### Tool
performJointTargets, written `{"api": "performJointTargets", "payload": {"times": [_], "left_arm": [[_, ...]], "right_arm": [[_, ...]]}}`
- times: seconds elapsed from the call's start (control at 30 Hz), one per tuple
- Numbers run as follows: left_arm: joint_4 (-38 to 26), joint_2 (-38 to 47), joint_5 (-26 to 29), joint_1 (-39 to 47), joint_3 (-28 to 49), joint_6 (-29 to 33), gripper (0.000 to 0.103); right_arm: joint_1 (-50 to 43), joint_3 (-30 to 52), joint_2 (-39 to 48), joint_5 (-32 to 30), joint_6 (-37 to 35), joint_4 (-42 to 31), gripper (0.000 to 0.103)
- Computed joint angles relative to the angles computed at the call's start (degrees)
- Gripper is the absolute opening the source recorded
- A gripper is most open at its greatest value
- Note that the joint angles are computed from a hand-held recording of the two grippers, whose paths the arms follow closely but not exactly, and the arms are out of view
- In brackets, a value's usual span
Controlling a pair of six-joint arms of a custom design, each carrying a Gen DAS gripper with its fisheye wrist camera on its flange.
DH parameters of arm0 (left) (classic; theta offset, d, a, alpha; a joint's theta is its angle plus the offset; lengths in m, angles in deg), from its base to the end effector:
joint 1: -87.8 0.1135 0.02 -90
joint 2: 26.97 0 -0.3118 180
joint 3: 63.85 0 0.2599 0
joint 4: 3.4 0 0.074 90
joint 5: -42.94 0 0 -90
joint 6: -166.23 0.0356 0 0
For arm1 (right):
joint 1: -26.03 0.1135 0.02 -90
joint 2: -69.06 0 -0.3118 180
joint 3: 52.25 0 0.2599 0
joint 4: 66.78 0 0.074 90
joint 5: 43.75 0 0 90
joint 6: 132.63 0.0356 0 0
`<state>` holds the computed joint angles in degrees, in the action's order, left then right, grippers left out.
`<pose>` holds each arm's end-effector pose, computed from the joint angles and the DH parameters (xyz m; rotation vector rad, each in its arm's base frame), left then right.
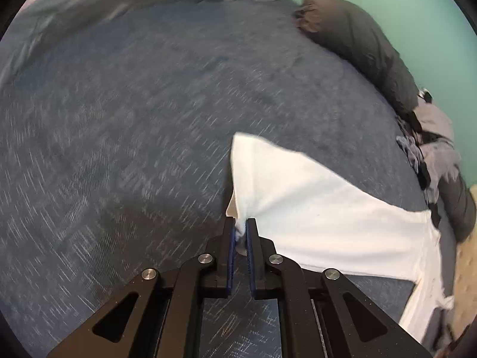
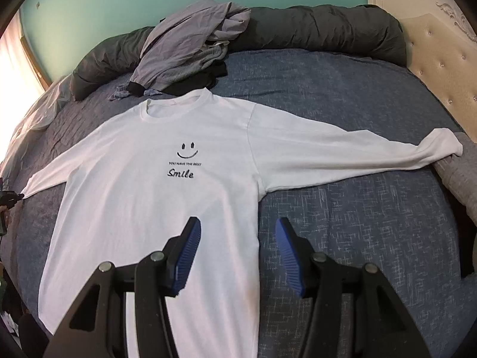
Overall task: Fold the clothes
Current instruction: 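Pull the sleeve straight with the left tool and open it, then close the right tool on the sleeve cuff by the headboard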
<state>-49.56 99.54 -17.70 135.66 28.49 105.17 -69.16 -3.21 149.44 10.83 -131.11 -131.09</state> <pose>0.3069 0.3132 0.1146 -0.3797 2.6383 -0.4071 0.0043 -0.1809 0.1832 0.1871 2.5125 0.0985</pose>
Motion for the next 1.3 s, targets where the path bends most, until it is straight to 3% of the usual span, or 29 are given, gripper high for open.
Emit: {"api": "performJointTargets", "payload": {"times": [0.13,0.23,0.3,0.43,0.5,0.67,0.9,1.13,1.3], "left_arm": [[2.1,0.4,-0.3,-0.1,-0.8,-3.9,0.013],[4.5,-1.1,-0.8,0.4,-2.8,-6.3,0.028],[6.9,-3.7,-2.5,0.7,-5.4,-6.2,0.032],[11.1,-9.7,-3.9,1.4,-11.1,-5.9,0.036],[11.5,-12.8,-2.6,1.5,-13.6,-5.4,0.041],[13.5,-20.5,0.3,-0.1,-22.5,-6.7,0.041],[22.7,-29.3,0.7,-11.5,-36.4,-15.1,0.042],[26.3,-39.1,-3.9,-27.8,-45.3,-21.9,0.042],[27.2,-42.1,-7.8,-37.8,-46.7,-27.1,0.042]], "right_arm": [[0.0,1.4,1.8,0.6,1.6,1.3,0.053],[0.2,3.5,4.0,0.5,3.6,2.0,0.053],[0.5,5.4,5.6,0.3,5.1,2.7,0.053],[0.2,16.6,13.5,-2.3,11.7,-0.7,0.055],[0.5,21.7,16.9,-3.0,16.1,-0.6,0.062],[0.4,37.4,27.4,-6.7,32.0,-0.1,0.063],[2.1,57.4,39.1,-5.1,47.0,2.2,0.067],[4.2,77.8,52.0,-0.8,51.9,-1.8,0.067],[5.9,90.8,61.3,1.1,54.9,-6.9,0.067]]}}
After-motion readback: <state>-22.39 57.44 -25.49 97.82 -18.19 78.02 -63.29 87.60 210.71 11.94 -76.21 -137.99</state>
